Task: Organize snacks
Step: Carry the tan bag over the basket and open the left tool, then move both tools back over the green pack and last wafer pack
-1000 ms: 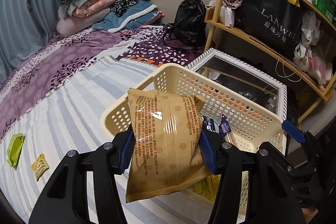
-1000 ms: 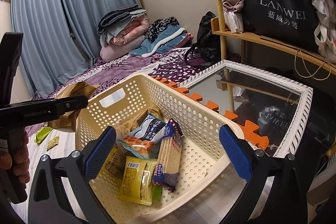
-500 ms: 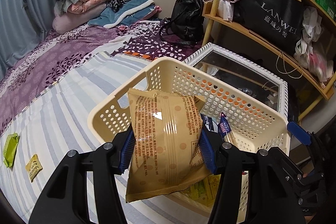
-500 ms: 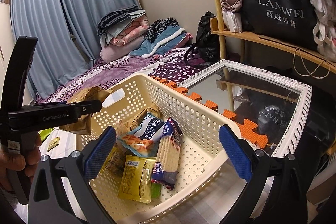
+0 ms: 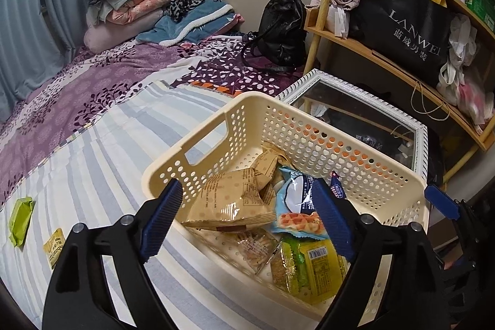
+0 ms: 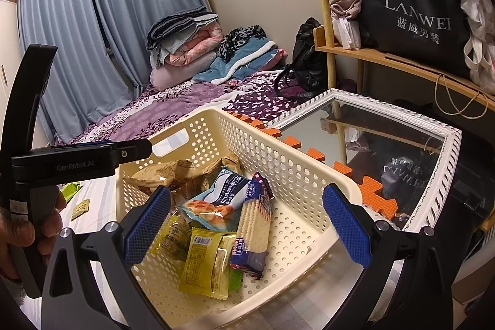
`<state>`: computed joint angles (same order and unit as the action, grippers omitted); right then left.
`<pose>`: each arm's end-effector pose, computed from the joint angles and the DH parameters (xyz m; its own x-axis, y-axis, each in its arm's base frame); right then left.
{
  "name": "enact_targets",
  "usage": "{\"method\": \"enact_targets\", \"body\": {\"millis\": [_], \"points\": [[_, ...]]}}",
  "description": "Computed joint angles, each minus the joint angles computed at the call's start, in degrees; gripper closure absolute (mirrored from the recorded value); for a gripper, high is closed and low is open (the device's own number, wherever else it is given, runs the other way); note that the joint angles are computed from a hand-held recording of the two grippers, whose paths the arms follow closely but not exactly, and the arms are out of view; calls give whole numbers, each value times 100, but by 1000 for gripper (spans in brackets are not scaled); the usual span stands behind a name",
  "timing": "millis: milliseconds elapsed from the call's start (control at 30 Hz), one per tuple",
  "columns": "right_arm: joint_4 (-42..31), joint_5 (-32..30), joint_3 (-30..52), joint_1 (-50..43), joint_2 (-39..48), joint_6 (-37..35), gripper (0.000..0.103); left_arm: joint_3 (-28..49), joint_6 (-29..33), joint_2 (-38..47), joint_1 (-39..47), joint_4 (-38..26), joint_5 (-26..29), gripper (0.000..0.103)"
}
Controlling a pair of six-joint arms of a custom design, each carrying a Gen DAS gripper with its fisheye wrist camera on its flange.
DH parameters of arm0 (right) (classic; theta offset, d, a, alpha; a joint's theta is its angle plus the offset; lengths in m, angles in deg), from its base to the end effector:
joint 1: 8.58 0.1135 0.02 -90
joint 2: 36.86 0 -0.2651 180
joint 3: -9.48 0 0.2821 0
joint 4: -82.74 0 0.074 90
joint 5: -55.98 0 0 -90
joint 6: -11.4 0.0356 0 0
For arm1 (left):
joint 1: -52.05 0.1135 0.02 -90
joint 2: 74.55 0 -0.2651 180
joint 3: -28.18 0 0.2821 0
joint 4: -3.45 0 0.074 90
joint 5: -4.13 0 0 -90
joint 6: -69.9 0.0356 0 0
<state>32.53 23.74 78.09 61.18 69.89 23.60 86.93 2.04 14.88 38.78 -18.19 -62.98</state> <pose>0.1393 0.2907 0.1002 -0.4079 0.4009 -0.8203 0.4420 0.8729 0.2068 0.3134 -0.0881 0.1501 -0.5466 0.4856 -0.6822 0.7005 0.7115 -0.0548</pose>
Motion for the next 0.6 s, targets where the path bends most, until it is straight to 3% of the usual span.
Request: {"method": "enact_targets", "body": {"millis": [200,600], "points": [[17,-4,72,12,34,-92,5,20,10,-17,104,-58,-56,5],[86,46,349,19,131,-475,5,78,89,28,517,-115,-58,4]]}}
